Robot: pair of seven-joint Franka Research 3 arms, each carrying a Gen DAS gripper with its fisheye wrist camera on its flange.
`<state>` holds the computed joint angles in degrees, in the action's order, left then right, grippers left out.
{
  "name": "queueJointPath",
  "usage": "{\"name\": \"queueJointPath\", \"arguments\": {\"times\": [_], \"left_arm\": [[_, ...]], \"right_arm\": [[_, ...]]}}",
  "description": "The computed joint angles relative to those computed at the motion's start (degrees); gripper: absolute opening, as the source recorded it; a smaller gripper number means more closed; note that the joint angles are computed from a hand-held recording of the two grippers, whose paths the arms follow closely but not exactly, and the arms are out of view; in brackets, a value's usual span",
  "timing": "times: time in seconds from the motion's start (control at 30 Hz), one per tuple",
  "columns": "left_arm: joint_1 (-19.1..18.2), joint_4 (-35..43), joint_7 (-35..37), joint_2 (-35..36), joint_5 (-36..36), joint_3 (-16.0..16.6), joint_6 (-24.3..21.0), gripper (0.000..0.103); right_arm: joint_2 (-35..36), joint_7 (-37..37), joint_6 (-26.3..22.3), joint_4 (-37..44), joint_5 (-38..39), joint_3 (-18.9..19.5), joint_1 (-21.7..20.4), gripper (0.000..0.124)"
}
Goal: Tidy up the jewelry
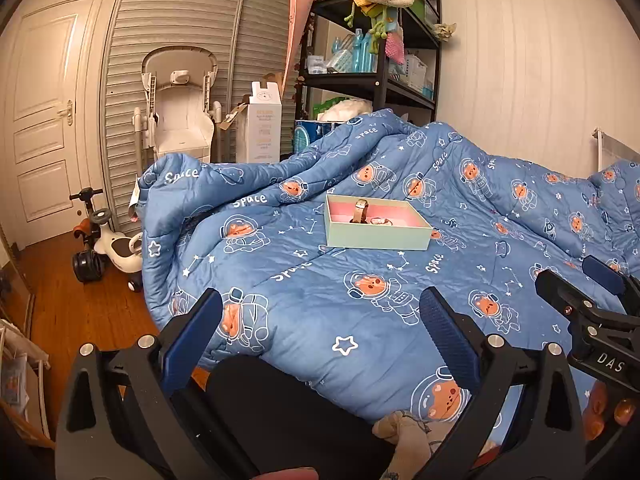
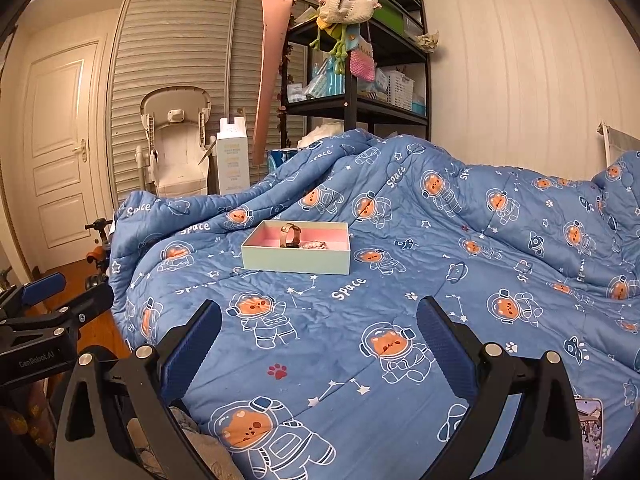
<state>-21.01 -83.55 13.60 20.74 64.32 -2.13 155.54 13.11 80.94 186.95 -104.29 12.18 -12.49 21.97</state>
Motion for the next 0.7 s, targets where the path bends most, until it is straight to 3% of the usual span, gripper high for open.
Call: {"name": "queueJointPath", "arguments": {"times": [0.7], "left_arm": [[0.1, -0.1, 0.4, 0.0, -0.2, 0.0, 0.1, 0.097]], "right_arm": [[-0.1, -0.6, 0.3, -0.1, 0.6, -0.3, 0.4, 0.096]]}}
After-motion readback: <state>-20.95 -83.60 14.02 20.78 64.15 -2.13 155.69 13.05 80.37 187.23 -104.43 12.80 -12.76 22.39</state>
